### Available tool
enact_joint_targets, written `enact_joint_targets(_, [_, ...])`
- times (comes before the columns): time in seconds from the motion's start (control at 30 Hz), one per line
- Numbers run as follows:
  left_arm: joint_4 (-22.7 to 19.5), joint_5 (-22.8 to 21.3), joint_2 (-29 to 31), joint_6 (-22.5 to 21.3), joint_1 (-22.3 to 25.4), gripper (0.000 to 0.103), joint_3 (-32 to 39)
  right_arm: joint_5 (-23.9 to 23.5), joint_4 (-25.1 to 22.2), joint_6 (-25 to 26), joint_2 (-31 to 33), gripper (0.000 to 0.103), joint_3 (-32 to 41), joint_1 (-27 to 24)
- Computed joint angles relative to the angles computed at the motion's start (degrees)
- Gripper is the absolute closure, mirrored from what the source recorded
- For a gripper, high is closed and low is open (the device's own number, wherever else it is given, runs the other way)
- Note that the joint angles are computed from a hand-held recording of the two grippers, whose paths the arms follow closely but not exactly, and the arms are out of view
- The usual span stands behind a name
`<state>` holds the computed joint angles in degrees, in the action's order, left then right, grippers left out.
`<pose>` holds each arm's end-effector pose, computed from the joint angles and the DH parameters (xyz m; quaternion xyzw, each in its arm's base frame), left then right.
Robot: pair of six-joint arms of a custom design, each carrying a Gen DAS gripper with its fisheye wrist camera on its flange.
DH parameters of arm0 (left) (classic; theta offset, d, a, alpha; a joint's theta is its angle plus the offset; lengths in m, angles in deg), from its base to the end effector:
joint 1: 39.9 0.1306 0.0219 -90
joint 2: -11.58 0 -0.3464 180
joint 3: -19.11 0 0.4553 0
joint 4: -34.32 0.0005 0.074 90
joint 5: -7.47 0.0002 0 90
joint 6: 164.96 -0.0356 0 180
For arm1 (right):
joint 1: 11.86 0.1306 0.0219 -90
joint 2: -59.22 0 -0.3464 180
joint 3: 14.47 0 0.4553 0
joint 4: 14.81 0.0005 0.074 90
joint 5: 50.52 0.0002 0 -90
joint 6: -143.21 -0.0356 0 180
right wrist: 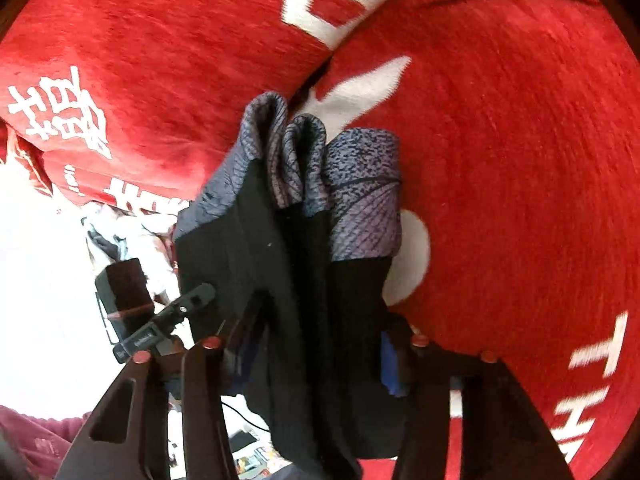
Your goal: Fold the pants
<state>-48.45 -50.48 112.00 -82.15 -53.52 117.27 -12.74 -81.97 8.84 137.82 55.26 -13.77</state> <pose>0.5283 -0.1480 0.3495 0.1852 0.9423 -0.2777 0.0261 0.4269 0.0134 0.3069 -0.3010 -0.8406 -0.4467 0.0564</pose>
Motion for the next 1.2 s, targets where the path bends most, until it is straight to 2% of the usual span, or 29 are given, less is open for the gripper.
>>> enact_joint_targets(0.1, [-2.36,1.04,-1.44,-0.93,0.7,0.045,0.63,-2.1,3.39,-5.52,-3.36,0.058,-1.63,-0.87])
enact_joint_targets(0.2, [-5.11,0.93,-3.61,-2.38,1.41,0.045,0.71,-3.21,2.82,-7.58,-5.51,0.058,-1.47,-0.19])
enact_joint_targets(0.33, [-8.73,-0.18,-7.69,-4.77,3.17,0.044,-1.08,-4.94,3.91,-13.52,-10.2,0.058,-2.9,2.07])
enact_joint_targets(0.4, [-9.42,-2.28,-9.87,-5.89,3.93,0.044,-2.93,-4.93,5.52,-16.83,-12.52,0.058,-4.13,3.84])
enact_joint_targets(0.47, [-8.53,-7.05,-11.85,-5.92,4.42,0.038,-5.67,-3.9,5.47,-17.76,-13.88,0.058,-4.9,6.45])
enact_joint_targets(0.53, [-5.73,-14.66,-13.69,-4.35,3.78,0.038,-9.41,-2.37,5.11,-18.16,-13.6,0.058,-5.24,9.18])
enact_joint_targets(0.57, [-3.86,-18.41,-14.52,-3.91,3.53,0.032,-11.21,-1.11,2.32,-15.98,-12.57,0.058,-4.72,10.79])
enact_joint_targets(0.6, [-2.26,-18.42,-15.05,-3.43,3.67,0.024,-12.32,1.67,-3.24,-10.21,-10.38,0.053,-2.88,12.48])
enact_joint_targets(0.63, [-0.62,-18.37,-15.53,-2.39,4.24,0.009,-13.36,5.56,-7.44,-4.98,-8.41,0.048,-0.9,13.8])
enact_joint_targets(0.67, [-0.51,-18.6,-15.03,-0.95,4.43,0.005,-13.37,8.37,-9.62,-2.09,-7.36,0.042,0.21,14.41])
enact_joint_targets(0.7, [-1.1,-17.94,-14.46,0.09,4.82,0.005,-13.05,10.35,-10.84,-0.85,-6.63,0.032,0.95,14.73])
enact_joint_targets(0.77, [-1.92,-18.19,-14.54,0.54,5.21,0.005,-12.73,12.54,-13.23,-0.42,-5.5,0.026,2.14,14.98])
enact_joint_targets(0.9, [-2.75,-23.48,-16.23,-0.15,3.25,0.005,-12.21,18.03,-18.51,0.4,-4.61,0.023,5.36,16.31])
enact_joint_targets(1.03, [-6.36,-24.95,-17.89,-0.3,2.14,0.005,-10.7,20.34,-22.52,-2.32,-3.86,0.022,8.34,17.14])
enact_joint_targets(1.2, [-10.77,-27.62,-20.4,3.2,-0.18,0.005,-8.39,21.83,-27.41,-2.83,-4.78,0.02,11.19,17.61])
